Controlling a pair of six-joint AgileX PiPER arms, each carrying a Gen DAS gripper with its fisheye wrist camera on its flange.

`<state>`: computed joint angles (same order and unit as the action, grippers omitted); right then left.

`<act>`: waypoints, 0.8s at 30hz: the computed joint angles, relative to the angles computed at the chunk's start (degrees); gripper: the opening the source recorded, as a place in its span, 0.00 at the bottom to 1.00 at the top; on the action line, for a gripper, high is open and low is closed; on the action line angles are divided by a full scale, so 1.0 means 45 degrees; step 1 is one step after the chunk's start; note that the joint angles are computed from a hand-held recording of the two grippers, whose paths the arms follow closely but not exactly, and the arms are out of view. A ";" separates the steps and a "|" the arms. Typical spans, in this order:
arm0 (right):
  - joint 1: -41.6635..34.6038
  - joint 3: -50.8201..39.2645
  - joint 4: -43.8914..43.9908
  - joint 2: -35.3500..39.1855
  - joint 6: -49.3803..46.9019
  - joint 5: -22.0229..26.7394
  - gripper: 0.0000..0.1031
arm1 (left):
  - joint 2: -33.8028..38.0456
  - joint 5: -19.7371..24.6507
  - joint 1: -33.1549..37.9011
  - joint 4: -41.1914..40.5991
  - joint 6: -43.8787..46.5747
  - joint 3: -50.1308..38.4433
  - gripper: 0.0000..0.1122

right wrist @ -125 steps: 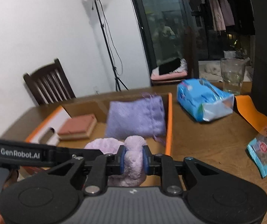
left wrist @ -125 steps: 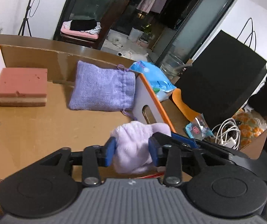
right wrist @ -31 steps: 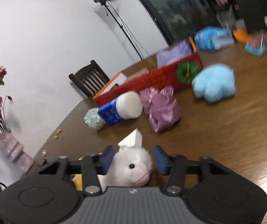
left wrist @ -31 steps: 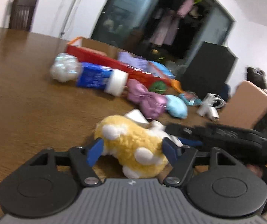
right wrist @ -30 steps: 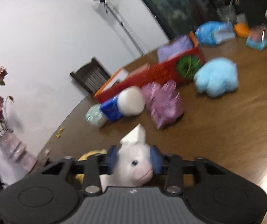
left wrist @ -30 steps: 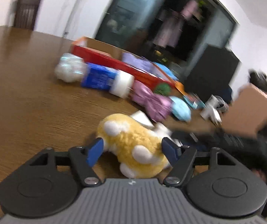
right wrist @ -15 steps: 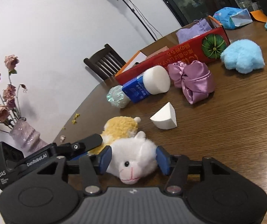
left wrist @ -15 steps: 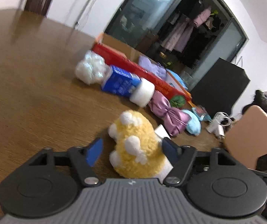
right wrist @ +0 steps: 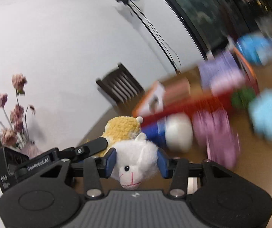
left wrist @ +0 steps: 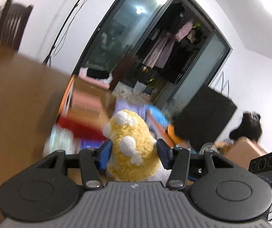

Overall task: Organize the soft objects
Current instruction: 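Carry the plush sheep into the cardboard box and open both tools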

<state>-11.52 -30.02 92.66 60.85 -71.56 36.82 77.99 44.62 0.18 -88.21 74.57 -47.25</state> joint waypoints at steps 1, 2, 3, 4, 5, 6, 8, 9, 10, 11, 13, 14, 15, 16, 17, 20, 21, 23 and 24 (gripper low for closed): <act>-0.0061 -0.0998 0.0062 0.0926 -0.0106 0.0012 0.44 | 0.0916 -0.0282 -0.0298 0.0206 -0.0501 -0.1273 0.46; -0.0085 -0.2088 -0.0114 0.1927 0.0181 0.0008 0.44 | 0.1868 -0.0764 -0.0648 0.0449 -0.1102 -0.2546 0.46; -0.0083 -0.3294 -0.0518 0.3000 0.0829 -0.0026 0.44 | 0.2751 -0.0879 -0.0826 0.1201 -0.2058 -0.3819 0.46; -0.0043 -0.4567 -0.0932 0.4182 0.1470 -0.0077 0.44 | 0.3615 -0.1128 -0.1055 0.2111 -0.3082 -0.5092 0.46; 0.0020 -0.5559 -0.1566 0.5051 0.2130 -0.0127 0.44 | 0.4511 -0.1280 -0.1267 0.3169 -0.4170 -0.6366 0.46; 0.0133 -0.6583 -0.2183 0.5992 0.2838 -0.0292 0.44 | 0.5373 -0.1280 -0.1443 0.4278 -0.5226 -0.7544 0.46; 0.0324 -0.7981 -0.3275 0.7409 0.4060 -0.0500 0.44 | 0.6621 -0.1262 -0.1694 0.5949 -0.6891 -0.9111 0.46; 0.0370 -0.8404 -0.3611 0.7962 0.4445 -0.0515 0.44 | 0.7062 -0.1249 -0.1775 0.6578 -0.7433 -0.9593 0.46; 0.0425 -0.8825 -0.4010 0.8468 0.4889 -0.0485 0.44 | 0.7418 -0.1253 -0.1843 0.7210 -0.7863 -0.9958 0.46; 0.0477 -0.9144 -0.4320 0.8879 0.5250 -0.0446 0.44 | 0.7677 -0.1339 -0.1918 0.7806 -0.8133 -1.0189 0.45; 0.0785 -0.9319 -0.4485 0.9425 0.5305 -0.0706 0.44 | 0.7728 -0.1723 -0.2025 0.8246 -0.7976 -0.9964 0.47; 0.0938 -0.9366 -0.4466 0.9600 0.5203 -0.0911 0.44 | 0.7595 -0.1913 -0.2007 0.8217 -0.7636 -0.9601 0.51; 0.1063 -0.9416 -0.4703 0.9703 0.5359 -0.1044 0.44 | 0.7518 -0.2036 -0.2008 0.8279 -0.7434 -0.9408 0.52; 0.1167 -0.9412 -0.4836 0.9800 0.5438 -0.1084 0.44 | 0.7405 -0.2157 -0.1996 0.8094 -0.6980 -0.9172 0.52; 0.1210 -0.9451 -0.4800 0.9868 0.5342 -0.1035 0.45 | 0.7228 -0.2281 -0.1978 0.7946 -0.6612 -0.8911 0.52; 0.1639 -0.9668 -0.5985 0.9763 0.5929 -0.1485 0.47 | 0.6652 -0.2605 -0.1976 0.7845 -0.6342 -0.8371 0.54; 0.1734 -0.9720 -0.6443 0.9677 0.6143 -0.1567 0.47 | 0.6504 -0.2738 -0.2041 0.7991 -0.6444 -0.8355 0.55; 0.1879 -0.9612 -0.7052 0.9287 0.6384 -0.1783 0.47 | 0.6072 -0.2972 -0.2067 0.8182 -0.6568 -0.8165 0.57; 0.1905 -0.9424 -0.7197 0.8923 0.6304 -0.1876 0.47 | 0.5896 -0.2929 -0.2037 0.8275 -0.6646 -0.8208 0.57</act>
